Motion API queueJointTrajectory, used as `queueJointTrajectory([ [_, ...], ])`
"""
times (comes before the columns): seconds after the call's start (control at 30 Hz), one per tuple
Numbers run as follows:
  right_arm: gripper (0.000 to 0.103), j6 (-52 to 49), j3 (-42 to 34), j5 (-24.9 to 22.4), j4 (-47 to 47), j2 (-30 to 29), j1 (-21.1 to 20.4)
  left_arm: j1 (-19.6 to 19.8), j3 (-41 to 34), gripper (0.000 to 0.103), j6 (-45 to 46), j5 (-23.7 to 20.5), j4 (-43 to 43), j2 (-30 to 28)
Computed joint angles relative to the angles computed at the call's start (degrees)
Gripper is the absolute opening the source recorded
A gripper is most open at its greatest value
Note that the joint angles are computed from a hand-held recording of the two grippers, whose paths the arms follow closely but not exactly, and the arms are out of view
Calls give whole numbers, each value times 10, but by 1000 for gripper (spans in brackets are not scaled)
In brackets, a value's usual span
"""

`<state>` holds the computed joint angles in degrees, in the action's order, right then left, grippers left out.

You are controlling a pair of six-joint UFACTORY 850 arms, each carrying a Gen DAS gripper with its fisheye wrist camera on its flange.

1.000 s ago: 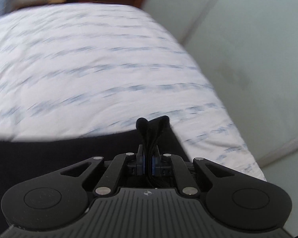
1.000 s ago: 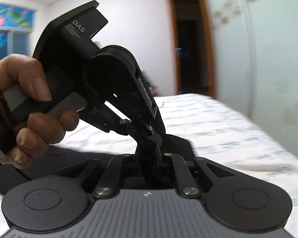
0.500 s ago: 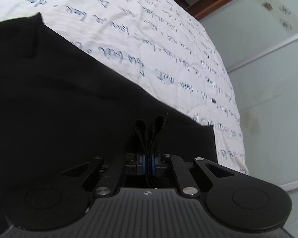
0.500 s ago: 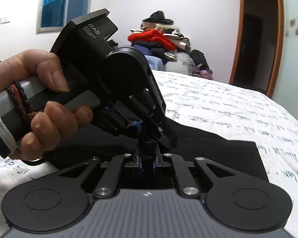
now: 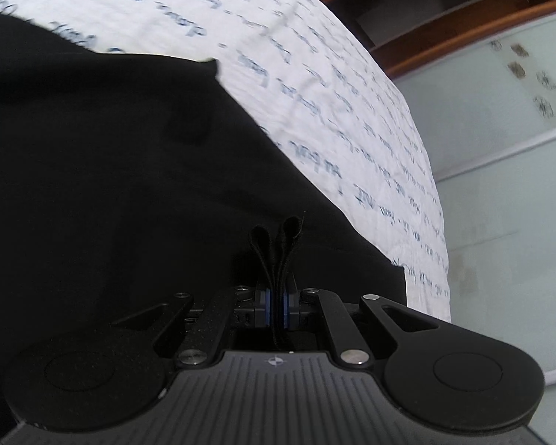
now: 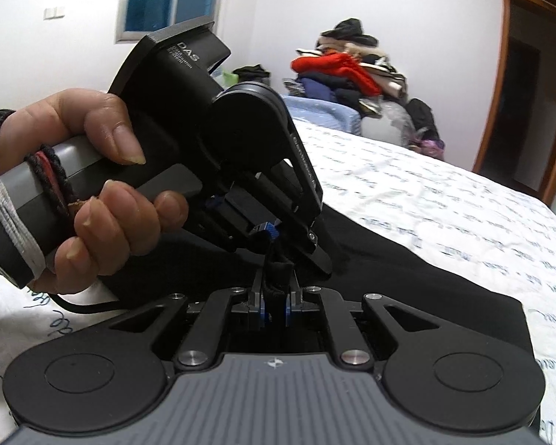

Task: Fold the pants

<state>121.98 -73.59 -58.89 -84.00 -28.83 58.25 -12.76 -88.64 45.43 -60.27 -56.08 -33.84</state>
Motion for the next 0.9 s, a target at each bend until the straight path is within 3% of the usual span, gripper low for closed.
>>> queueJointTrajectory([
  [0.17,12,-80,-52,28,46,-29,-23,11,-15,19,4,-38,-22,-27],
  [0.3,21,-66,-41,28,38,-26,-19,27,-21,20,7,-83,-45,-38],
  [0.33,29,-56,-37,34,34,-22,-22,32,-15,22,12,-82,-53,-33],
  [0.43,64,13,-1,47,7,1,-9,54,10,45,33,-66,-82,-8],
  [0.5,65,76,30,44,-31,23,1,67,39,55,48,-30,-94,24],
  [0.57,65,164,73,39,-90,54,13,86,67,56,64,-8,-110,55],
  [0.67,66,268,133,-14,-142,101,38,118,125,56,113,42,-142,122],
  [0.8,77,330,190,-43,-124,161,37,145,207,57,228,173,-197,228],
  [0.9,77,352,214,-22,-94,188,11,143,263,68,354,238,-278,289],
])
